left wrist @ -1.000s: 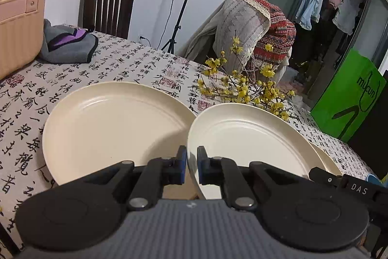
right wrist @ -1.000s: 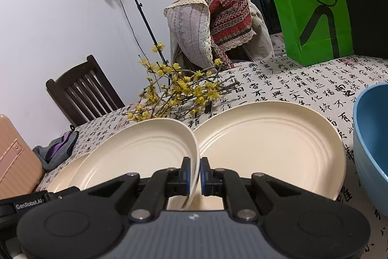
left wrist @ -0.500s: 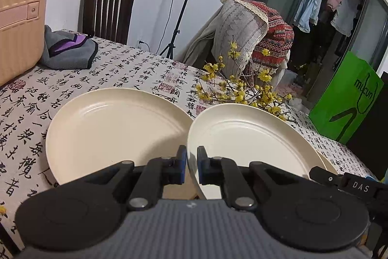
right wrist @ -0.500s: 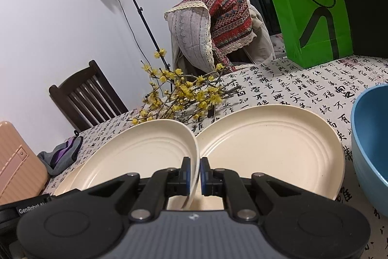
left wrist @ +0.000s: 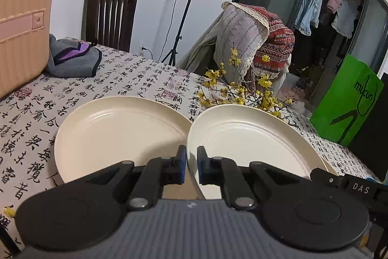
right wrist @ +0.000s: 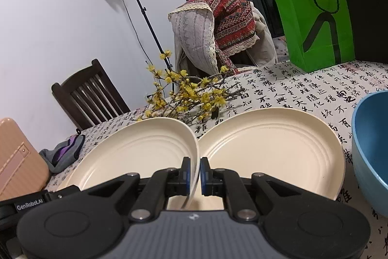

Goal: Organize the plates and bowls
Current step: 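Lift the cream plate off the table with both grippers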

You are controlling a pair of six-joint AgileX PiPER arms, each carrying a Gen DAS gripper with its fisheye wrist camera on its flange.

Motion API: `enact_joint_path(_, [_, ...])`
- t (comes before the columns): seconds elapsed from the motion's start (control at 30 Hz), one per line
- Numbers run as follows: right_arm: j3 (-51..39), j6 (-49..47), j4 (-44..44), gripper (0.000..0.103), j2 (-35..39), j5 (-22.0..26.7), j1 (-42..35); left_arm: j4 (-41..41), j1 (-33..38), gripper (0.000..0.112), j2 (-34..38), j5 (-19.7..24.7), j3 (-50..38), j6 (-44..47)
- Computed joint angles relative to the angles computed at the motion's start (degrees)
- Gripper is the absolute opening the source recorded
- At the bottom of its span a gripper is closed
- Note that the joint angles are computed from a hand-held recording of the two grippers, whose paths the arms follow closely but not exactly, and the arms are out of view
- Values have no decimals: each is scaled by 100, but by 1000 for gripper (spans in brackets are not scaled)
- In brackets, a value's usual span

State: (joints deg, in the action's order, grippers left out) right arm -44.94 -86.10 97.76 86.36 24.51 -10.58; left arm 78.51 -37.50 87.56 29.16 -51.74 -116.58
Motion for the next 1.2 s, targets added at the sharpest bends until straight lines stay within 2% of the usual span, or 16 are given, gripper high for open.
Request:
enact_joint_path(0.17, [-42,383,-338,8,-102,52,-101,-51,-43,10,-102,-17,-23,146])
enact_joint_path(0.5, [158,807,-888,8,-564,155,-166,-728,-270,10,-438,405,-107,852])
enact_joint_path(0.67, [375,1067,-1143,8,-944,296,-298,-766,-609,10,-755,800,-1,934])
enact_joint_path(1.2, [1099,1836,-1958,8,-2372,1156,-1183,-976,-1924,10,-1515,2037,427,766])
